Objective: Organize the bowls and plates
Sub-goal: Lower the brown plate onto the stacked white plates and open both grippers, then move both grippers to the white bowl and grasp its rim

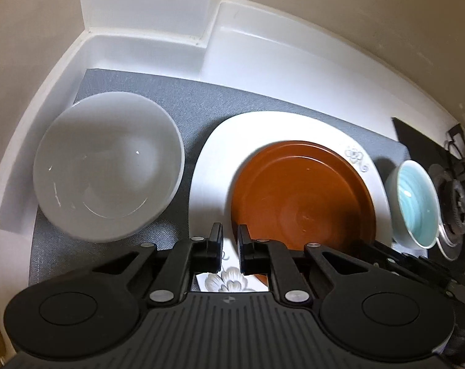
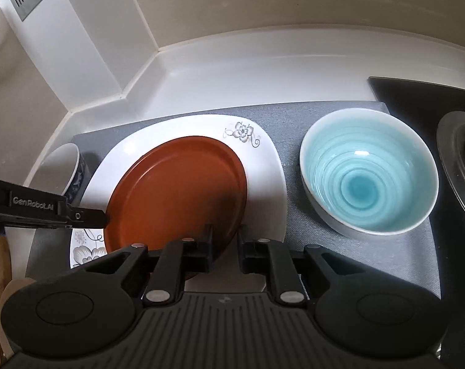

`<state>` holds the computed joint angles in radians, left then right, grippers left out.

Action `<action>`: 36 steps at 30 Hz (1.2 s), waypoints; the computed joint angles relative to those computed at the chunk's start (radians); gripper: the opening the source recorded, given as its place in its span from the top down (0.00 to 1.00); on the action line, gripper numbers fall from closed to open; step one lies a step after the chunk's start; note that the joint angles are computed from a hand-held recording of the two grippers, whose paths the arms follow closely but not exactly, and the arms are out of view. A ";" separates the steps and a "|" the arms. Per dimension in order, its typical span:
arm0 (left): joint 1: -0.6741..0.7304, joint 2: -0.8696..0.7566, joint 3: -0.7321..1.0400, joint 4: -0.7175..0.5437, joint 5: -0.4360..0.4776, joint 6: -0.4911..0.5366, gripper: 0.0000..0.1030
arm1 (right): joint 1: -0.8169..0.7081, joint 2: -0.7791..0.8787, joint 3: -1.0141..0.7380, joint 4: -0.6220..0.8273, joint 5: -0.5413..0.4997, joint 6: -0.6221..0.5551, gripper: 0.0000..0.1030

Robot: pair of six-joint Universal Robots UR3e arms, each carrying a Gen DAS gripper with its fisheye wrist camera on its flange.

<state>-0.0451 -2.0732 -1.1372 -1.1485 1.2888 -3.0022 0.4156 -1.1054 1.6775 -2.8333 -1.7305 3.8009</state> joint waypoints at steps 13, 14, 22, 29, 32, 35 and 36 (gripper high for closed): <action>0.243 0.290 -0.347 0.246 -0.109 0.002 0.38 | 0.072 -0.004 -0.138 -0.003 -0.043 0.009 0.48; 0.276 0.308 -0.387 0.289 -0.137 -0.005 0.28 | 0.079 0.021 -0.181 -0.004 -0.026 -0.011 0.43; 0.341 0.198 -0.350 0.278 -0.179 -0.039 0.46 | 0.111 0.326 -0.647 0.145 0.061 -0.050 0.43; 0.330 0.110 -0.308 0.279 -0.187 -0.065 0.77 | 0.107 0.526 -0.936 0.264 0.123 -0.052 0.51; 0.326 0.094 -0.289 0.270 -0.191 -0.065 0.81 | 0.104 0.572 -1.012 0.303 0.134 -0.035 0.61; 0.323 0.103 -0.286 0.248 -0.183 -0.049 0.81 | 0.116 0.610 -1.100 0.364 0.116 -0.060 0.72; 0.320 0.109 -0.286 0.242 -0.175 -0.044 0.81 | 0.114 0.621 -1.132 0.390 0.132 -0.060 0.84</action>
<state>0.2744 -1.9640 -1.4233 -0.9068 1.1142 -3.0462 0.5291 -0.4846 0.5451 -2.4437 -1.5981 3.7409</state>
